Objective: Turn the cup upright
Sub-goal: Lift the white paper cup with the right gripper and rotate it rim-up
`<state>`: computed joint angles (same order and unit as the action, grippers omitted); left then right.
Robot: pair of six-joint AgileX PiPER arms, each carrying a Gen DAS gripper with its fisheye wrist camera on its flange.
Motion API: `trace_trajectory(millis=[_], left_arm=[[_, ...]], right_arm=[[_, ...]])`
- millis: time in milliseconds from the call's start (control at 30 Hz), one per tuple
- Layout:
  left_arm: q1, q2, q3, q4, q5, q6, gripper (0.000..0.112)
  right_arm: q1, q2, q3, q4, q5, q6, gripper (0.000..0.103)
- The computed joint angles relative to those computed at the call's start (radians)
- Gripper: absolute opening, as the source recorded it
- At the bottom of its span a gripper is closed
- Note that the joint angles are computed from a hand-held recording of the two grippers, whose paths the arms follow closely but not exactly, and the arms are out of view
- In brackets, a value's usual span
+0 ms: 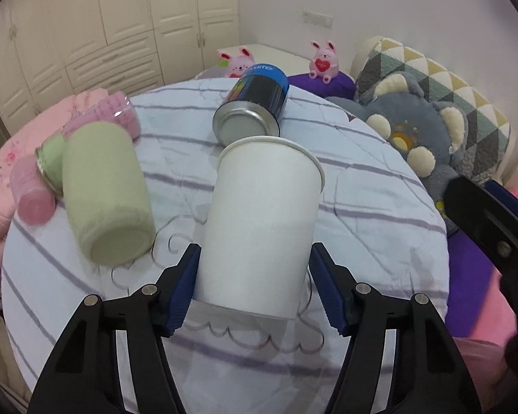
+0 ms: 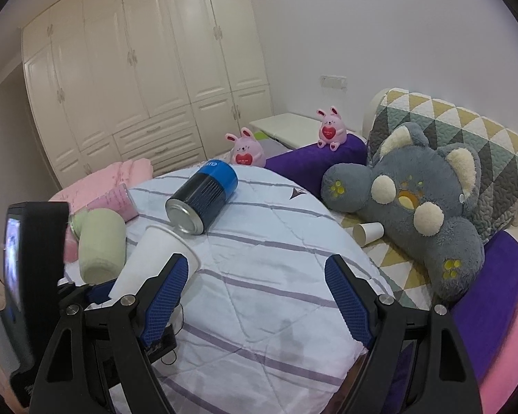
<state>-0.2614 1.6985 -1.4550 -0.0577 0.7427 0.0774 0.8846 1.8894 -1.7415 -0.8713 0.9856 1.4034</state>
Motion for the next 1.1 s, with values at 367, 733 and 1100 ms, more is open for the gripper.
trace_trajectory(millis=[367,733,1100], left_arm=[[0.085,-0.141,0.148,-0.065,-0.001,0.071,0.065],[0.165,-0.203,0.186,-0.152,0.032,0.176,0.089],[0.286,-0.306,0.241,-0.19,-0.021,0.273,0.095]], right_arm=[[0.034,0.102,-0.153,0.068,0.039,-0.147,0.083],[0.058,0.163,-0.28,0.13,0.058,-0.229,0.083],[-0.101,0.09,-0.087,0.713,-0.353,-0.387,0.083]])
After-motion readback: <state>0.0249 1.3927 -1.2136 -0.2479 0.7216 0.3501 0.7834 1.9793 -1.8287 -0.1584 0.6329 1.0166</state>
